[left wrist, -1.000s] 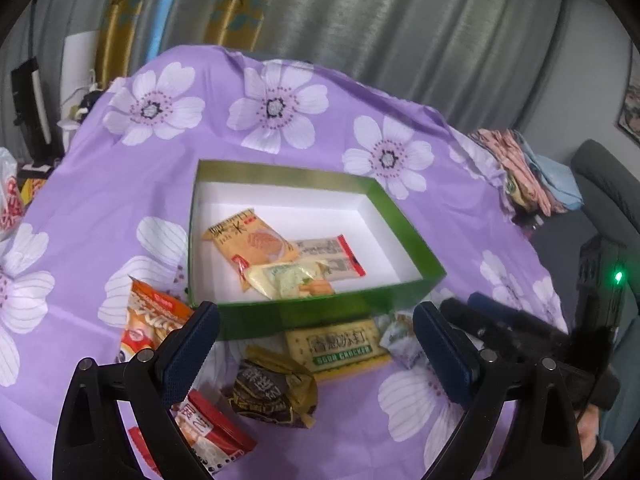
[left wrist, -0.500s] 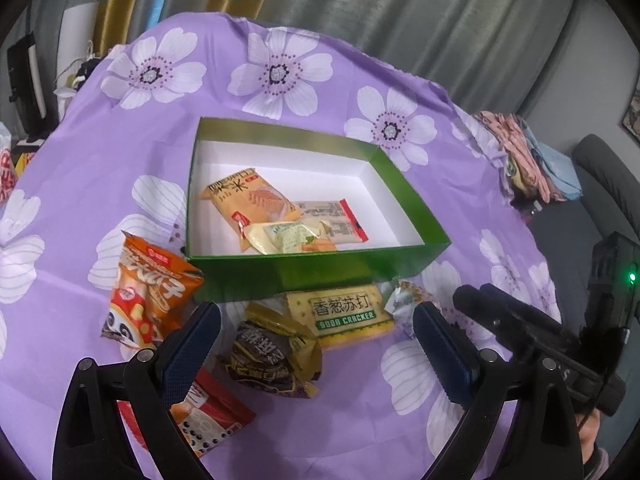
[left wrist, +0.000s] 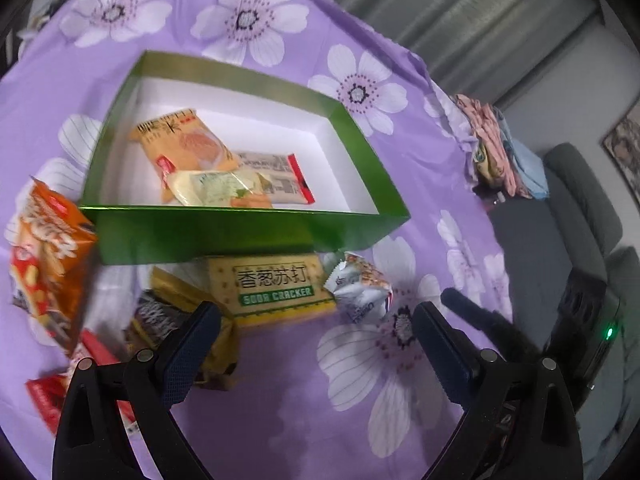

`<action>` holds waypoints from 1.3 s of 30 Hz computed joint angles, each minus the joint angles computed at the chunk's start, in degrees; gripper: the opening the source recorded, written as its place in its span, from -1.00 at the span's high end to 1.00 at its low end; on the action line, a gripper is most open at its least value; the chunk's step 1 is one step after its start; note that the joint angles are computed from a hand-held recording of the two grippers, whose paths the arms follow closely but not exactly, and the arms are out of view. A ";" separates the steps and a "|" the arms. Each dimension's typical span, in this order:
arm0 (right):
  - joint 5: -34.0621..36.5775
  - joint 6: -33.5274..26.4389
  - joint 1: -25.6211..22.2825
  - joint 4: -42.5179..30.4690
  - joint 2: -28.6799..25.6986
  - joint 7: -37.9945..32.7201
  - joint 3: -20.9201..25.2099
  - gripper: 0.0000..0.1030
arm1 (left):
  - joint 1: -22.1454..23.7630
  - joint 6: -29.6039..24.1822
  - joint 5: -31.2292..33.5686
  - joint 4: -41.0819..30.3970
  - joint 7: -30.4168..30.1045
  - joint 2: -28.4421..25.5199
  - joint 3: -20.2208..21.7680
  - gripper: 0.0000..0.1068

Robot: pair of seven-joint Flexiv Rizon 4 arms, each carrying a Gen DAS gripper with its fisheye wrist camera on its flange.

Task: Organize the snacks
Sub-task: 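Move the right gripper to the white peanut packet, then grasp the white peanut packet with the right gripper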

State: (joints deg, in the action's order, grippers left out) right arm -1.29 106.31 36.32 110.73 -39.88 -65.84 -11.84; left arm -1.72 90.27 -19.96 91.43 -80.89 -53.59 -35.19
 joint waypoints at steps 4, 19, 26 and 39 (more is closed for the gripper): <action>-1.15 -0.42 -3.03 -0.01 -0.56 -0.29 2.45 -0.59 | 1.41 -1.77 -0.50 -2.00 1.48 -2.58 -3.70 -0.81; -12.94 0.59 -24.63 -4.48 -5.64 -0.63 22.13 -0.59 | -7.21 -6.08 -5.03 -9.45 6.06 -4.39 2.56 -0.81; -25.16 -6.11 -41.68 -8.79 -11.25 -3.62 39.48 -0.44 | -6.03 -4.82 -5.52 -9.87 7.73 -5.65 -0.74 -0.65; -24.27 -23.44 -56.07 -15.66 -24.85 -21.01 64.98 0.11 | -11.48 -10.67 -7.64 -14.17 4.66 -5.68 7.18 -0.25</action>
State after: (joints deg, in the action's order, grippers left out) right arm -25.56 82.87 -19.75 95.07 -64.74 -86.84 53.14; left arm -13.20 79.61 -27.61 77.26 -76.23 -59.26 -28.01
